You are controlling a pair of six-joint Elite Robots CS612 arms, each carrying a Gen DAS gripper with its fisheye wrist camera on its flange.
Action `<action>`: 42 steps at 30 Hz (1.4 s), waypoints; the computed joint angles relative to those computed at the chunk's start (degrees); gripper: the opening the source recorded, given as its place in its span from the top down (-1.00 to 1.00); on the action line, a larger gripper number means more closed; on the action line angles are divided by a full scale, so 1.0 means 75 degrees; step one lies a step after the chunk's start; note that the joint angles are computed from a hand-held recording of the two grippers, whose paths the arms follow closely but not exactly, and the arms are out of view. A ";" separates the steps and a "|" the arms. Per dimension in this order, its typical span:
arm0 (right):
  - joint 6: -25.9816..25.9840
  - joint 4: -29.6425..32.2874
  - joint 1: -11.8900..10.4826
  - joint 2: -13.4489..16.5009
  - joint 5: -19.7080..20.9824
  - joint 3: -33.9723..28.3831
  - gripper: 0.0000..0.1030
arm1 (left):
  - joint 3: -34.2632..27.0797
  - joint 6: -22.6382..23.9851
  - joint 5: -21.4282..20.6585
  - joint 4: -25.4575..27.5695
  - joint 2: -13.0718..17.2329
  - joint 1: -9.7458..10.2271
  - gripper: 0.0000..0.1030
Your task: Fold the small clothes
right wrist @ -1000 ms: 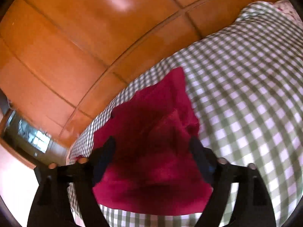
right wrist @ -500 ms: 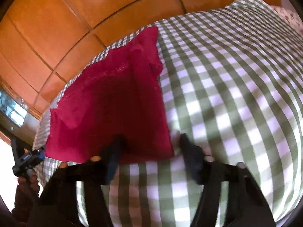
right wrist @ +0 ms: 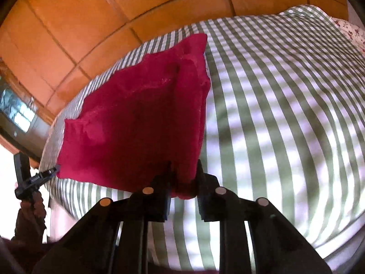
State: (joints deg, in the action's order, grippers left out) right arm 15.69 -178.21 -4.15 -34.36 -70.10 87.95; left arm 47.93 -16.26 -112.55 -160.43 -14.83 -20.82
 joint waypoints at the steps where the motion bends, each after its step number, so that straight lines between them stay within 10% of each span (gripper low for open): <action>1: -0.0094 0.0053 -0.0006 -0.0084 0.0029 0.0170 0.67 | 0.0279 0.0017 -0.0027 -0.0094 -0.0132 -0.0005 0.78; 6: -0.0329 0.0245 -0.0018 -0.0337 0.0159 0.0707 0.66 | 0.1381 0.0266 -0.0026 -0.0131 -0.0683 -0.0033 0.71; 10: -0.0133 -0.0089 0.0026 -0.0325 -0.0138 0.0583 0.14 | 0.1272 0.0205 0.0349 -0.0370 -0.0682 -0.0052 0.03; 21: -0.0444 -0.0275 0.0255 0.0184 -0.1555 -0.0633 -0.09 | -0.1284 0.0686 0.1038 0.0750 0.0443 -0.0257 0.03; 24: -0.0526 -0.0023 0.0290 0.0352 -0.1642 -0.0954 0.05 | -0.1669 0.0630 0.1106 0.0952 0.0637 -0.0264 0.09; 27: -0.0805 0.0318 0.0323 0.0415 -0.1628 -0.1108 0.83 | -0.1652 0.0694 0.1238 0.0798 0.0627 -0.0275 0.67; 42: -0.0636 -0.1282 0.0209 -0.0129 -0.1234 -0.0627 0.88 | -0.0551 0.0621 0.1381 -0.1108 -0.0014 -0.0208 0.87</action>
State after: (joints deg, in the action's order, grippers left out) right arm 10.92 -187.83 -2.59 -35.33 -79.36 83.24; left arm 43.79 -11.60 -102.19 -168.74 -14.93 -22.37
